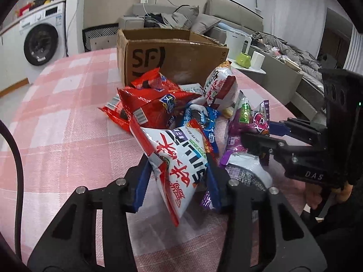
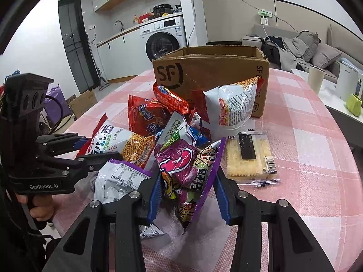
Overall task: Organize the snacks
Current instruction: 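Lift both bags and carry them over the open cardboard box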
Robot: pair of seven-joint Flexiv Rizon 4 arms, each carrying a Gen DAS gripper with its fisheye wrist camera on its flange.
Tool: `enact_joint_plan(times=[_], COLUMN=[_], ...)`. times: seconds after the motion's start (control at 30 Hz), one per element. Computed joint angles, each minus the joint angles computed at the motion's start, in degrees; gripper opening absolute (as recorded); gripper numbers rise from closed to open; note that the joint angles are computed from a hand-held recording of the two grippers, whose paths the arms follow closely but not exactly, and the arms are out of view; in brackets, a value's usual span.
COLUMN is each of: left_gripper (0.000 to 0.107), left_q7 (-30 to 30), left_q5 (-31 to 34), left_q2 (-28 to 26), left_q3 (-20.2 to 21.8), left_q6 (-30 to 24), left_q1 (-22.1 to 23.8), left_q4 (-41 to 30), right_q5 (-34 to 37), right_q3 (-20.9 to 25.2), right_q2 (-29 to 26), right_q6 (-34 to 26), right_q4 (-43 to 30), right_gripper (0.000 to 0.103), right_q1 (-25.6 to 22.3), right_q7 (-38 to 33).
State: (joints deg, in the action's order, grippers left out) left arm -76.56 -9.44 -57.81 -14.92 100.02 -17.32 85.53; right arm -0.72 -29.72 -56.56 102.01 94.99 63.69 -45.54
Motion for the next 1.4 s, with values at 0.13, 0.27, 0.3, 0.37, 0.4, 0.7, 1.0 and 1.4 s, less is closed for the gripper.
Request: enact_joint_plan(times=[0.13, 0.27, 0.3, 0.37, 0.4, 0.7, 1.0, 1.4], left_gripper=[0.042, 0.042, 0.042, 0.042, 0.042, 0.042, 0.042, 0.042], left_q7=[-2.0, -3.3, -3.5, -3.7, -3.9, -3.8, -3.3, -4.6], left_q5=[-1.5, -3.2, -3.6, -4.0, -4.6, -7.0, -8.5, -10.8], left_q2=[1.2, 2.3, 2.5, 3.2, 3.3, 4.2, 3.7, 1.2], left_q3=[5.6, 10.5, 11.2, 11.9, 12.9, 14.4, 14.7, 16.9], left_q6=[2.5, 4.4, 4.8, 5.3, 5.7, 7.7, 7.1, 3.9], left_q1=[-4.1, -7.5, -8.0, -8.3, -9.1, -9.9, -10.0, -11.0], left_q4=[0.7, 1.4, 1.4, 2.1, 2.2, 2.8, -0.4, -8.3], right_q5=[2.1, 5.2, 6.0, 7.3, 7.9, 11.3, 11.2, 6.6], right_q3=[-1.9, -4.9, -5.7, -6.6, -6.9, -10.0, -12.8, -14.2], right_q2=[-0.2, -0.3, -0.3, -0.3, -0.2, 0.1, 0.4, 1.2], right_q6=[1.8, 3.6, 3.9, 4.2, 4.4, 4.9, 2.9, -0.2], right_q4=[1.2, 2.5, 2.9, 3.2, 3.3, 3.8, 2.6, 0.4], right_gripper=[0.043, 0.043, 0.043, 0.043, 0.043, 0.043, 0.043, 0.043], right_q1=[1.7, 4.5, 5.2, 6.0, 6.3, 8.7, 9.3, 7.2], right_q7=[0.3, -0.4, -0.7, -1.2, -1.5, -3.0, -2.4, 1.5])
